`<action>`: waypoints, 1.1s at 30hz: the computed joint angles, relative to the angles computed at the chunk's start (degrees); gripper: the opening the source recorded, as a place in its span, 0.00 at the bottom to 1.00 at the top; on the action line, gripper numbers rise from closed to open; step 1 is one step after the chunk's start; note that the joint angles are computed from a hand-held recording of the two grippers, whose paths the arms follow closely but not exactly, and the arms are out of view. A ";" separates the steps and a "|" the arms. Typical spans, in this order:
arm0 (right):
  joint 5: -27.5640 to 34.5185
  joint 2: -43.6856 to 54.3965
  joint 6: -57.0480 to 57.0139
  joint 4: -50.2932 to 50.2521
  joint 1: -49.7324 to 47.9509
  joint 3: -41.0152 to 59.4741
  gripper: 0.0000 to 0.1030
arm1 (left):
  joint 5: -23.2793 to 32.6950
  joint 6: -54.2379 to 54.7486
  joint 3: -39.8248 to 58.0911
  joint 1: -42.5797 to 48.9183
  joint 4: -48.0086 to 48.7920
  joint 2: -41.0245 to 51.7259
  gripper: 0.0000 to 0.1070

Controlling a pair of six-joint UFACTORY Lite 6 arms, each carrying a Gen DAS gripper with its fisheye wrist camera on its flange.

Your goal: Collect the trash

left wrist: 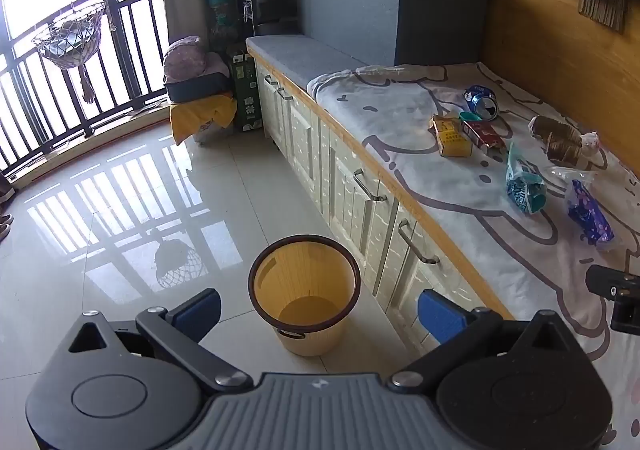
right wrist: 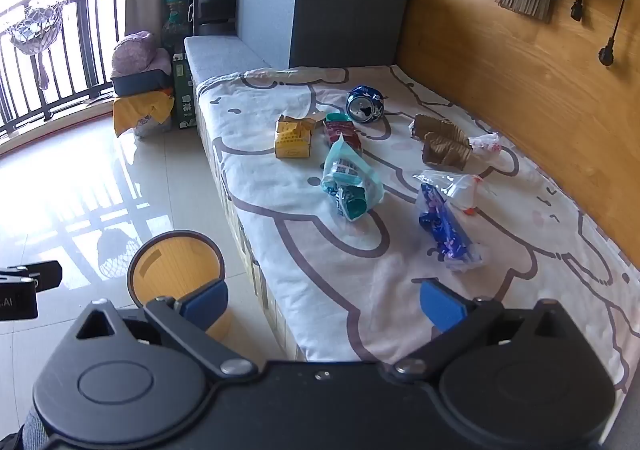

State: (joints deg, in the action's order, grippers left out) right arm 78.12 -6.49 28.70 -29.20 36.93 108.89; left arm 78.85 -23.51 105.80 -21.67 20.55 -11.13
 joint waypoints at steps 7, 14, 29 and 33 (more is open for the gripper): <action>0.35 -0.04 0.16 -0.36 0.40 0.18 1.00 | 0.11 0.27 0.43 0.21 -0.40 0.24 0.96; 0.87 0.10 0.29 -0.69 0.84 0.85 1.00 | -0.22 -0.03 0.01 0.06 -0.11 -0.02 0.96; 1.91 0.77 0.09 -1.08 1.60 2.71 1.00 | 1.22 3.05 5.87 2.27 -1.55 2.94 0.96; 2.29 1.63 -0.34 -1.00 1.49 4.21 1.00 | 2.05 2.47 7.08 1.08 -0.52 3.13 0.96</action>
State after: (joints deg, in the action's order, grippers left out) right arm 80.41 -4.87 28.36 -30.20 38.42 113.11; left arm 80.90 -21.04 112.88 -20.59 20.03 -8.00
